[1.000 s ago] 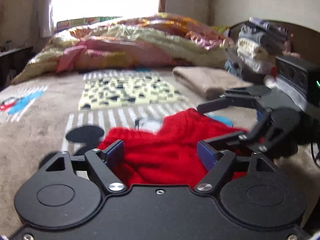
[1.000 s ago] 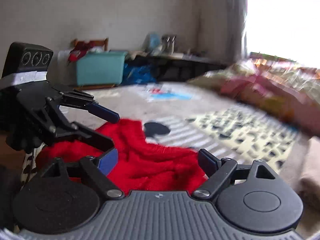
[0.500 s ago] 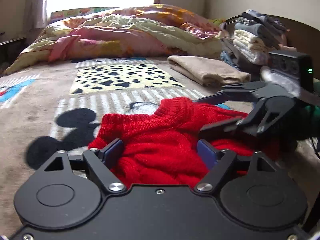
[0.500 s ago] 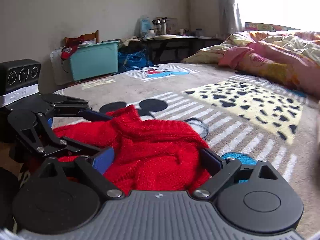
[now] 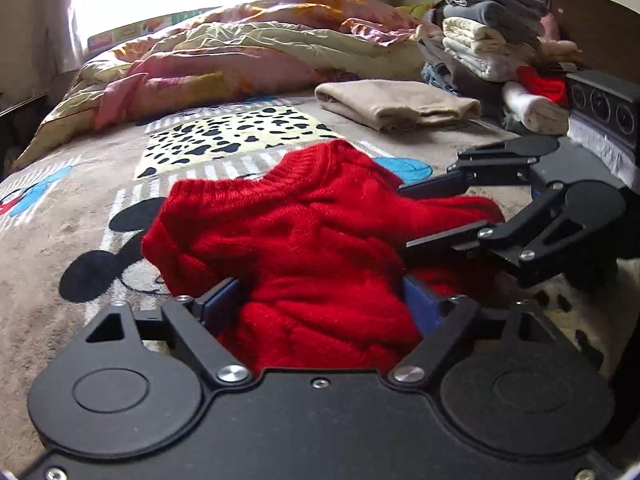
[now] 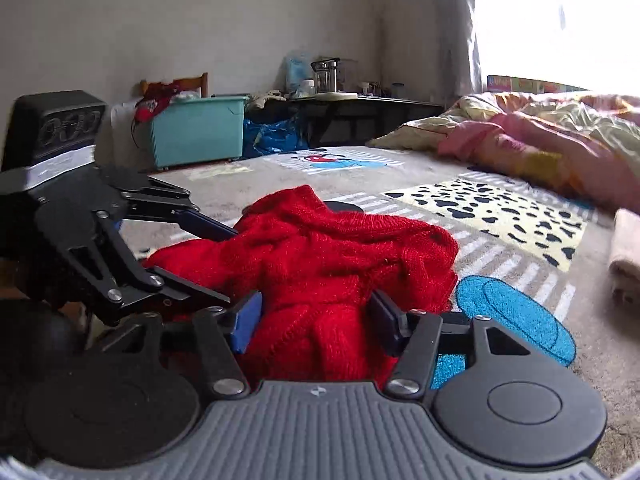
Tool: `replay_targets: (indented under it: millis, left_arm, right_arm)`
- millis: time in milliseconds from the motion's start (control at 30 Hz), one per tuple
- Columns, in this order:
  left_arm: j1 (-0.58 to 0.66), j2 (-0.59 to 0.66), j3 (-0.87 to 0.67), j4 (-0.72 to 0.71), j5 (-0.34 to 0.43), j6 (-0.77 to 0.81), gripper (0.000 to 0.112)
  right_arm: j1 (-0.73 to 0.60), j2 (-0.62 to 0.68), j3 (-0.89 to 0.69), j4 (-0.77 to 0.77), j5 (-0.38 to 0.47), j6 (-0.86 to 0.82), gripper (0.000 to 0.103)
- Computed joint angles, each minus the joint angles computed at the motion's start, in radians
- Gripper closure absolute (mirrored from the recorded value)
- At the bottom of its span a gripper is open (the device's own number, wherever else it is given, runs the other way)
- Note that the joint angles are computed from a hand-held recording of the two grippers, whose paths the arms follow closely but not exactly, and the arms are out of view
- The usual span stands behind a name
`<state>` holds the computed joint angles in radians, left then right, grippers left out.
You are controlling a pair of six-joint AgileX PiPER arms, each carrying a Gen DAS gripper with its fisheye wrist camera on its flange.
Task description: Fold clothes
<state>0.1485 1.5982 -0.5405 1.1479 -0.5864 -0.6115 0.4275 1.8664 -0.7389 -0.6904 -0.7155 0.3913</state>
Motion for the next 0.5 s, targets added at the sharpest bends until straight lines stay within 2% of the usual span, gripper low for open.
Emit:
replay_targets:
  millis: [100, 200, 233, 300, 333, 367, 400, 433, 467, 500]
  left_arm:
    - [-0.017, -0.025, -0.013, 0.051, 0.038, -0.058, 0.026]
    - [-0.017, -0.111, -0.015, 0.166, 0.07, -0.217, 0.027]
    - [-0.015, -0.168, 0.016, 0.148, 0.066, -0.2, 0.029]
    - [-0.005, -0.252, 0.086, 0.089, 0.028, -0.119, 0.034]
    - [-0.01, -0.281, 0.107, 0.077, 0.025, -0.1, 0.039]
    - [-0.035, -0.281, 0.107, 0.079, 0.049, -0.101, 0.041]
    - [-0.063, -0.271, 0.102, 0.081, 0.078, -0.101, 0.043]
    - [-0.096, -0.238, 0.089, 0.072, 0.119, -0.092, 0.043]
    - [-0.128, -0.201, 0.079, 0.035, 0.164, -0.048, 0.042]
    - [-0.143, -0.181, 0.07, 0.029, 0.184, -0.014, 0.04]
  right_arm:
    - [0.026, -0.01, 0.002, 0.05, 0.03, -0.051, 0.043]
    - [0.043, -0.071, 0.025, 0.093, 0.064, -0.028, 0.042]
    - [0.047, -0.106, 0.042, 0.117, 0.07, -0.011, 0.043]
    - [0.055, -0.18, 0.138, 0.241, -0.02, -0.084, 0.042]
    - [0.065, -0.196, 0.165, 0.266, -0.041, -0.107, 0.047]
    - [0.073, -0.202, 0.167, 0.251, -0.023, -0.097, 0.049]
    - [0.082, -0.204, 0.152, 0.217, 0.033, -0.071, 0.053]
    - [0.094, -0.177, 0.127, 0.198, 0.085, -0.06, 0.053]
    - [0.093, -0.151, 0.117, 0.187, 0.096, -0.042, 0.053]
    - [0.076, -0.131, 0.12, 0.163, 0.067, -0.003, 0.053]
